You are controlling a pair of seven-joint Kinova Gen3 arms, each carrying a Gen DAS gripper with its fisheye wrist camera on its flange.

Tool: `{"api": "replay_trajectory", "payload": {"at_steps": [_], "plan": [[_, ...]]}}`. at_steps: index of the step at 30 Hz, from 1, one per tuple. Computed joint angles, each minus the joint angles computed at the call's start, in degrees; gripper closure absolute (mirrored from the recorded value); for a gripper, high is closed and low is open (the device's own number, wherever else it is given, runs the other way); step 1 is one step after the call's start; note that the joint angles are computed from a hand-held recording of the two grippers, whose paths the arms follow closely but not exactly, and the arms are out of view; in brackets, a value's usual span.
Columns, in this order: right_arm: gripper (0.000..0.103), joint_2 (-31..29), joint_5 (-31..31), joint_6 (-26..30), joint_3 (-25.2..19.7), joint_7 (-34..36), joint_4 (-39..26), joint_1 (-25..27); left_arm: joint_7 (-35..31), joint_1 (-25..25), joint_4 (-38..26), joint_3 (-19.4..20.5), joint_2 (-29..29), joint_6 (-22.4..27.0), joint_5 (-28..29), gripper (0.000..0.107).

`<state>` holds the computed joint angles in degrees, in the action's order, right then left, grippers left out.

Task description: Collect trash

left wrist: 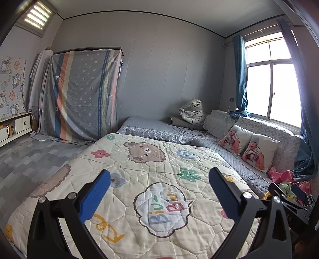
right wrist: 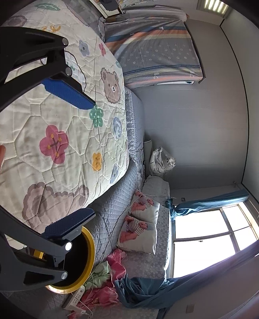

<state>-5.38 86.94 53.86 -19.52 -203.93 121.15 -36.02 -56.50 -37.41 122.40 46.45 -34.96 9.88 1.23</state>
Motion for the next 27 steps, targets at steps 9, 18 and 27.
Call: {"api": "replay_trajectory", "payload": {"at_steps": [9, 18, 27], "plan": [[0.008, 0.50, -1.54, -1.21, 0.25, 2.41, -1.04, 0.17, -0.06, -1.25, -0.23, 0.90, 0.21, 0.37, -0.13, 0.012], [0.008, 1.31, -3.34, -1.02, 0.12, 4.58, -1.91, -0.15, -0.37, -1.92, -0.38, 1.89, 0.00, 0.59, -0.17, 0.012], [0.008, 1.42, -4.43, -1.21, 0.46, 4.99, -2.37, -0.09, -0.64, -2.06, -0.03, 2.02, -0.34, 0.08, 0.04, 0.012]]}}
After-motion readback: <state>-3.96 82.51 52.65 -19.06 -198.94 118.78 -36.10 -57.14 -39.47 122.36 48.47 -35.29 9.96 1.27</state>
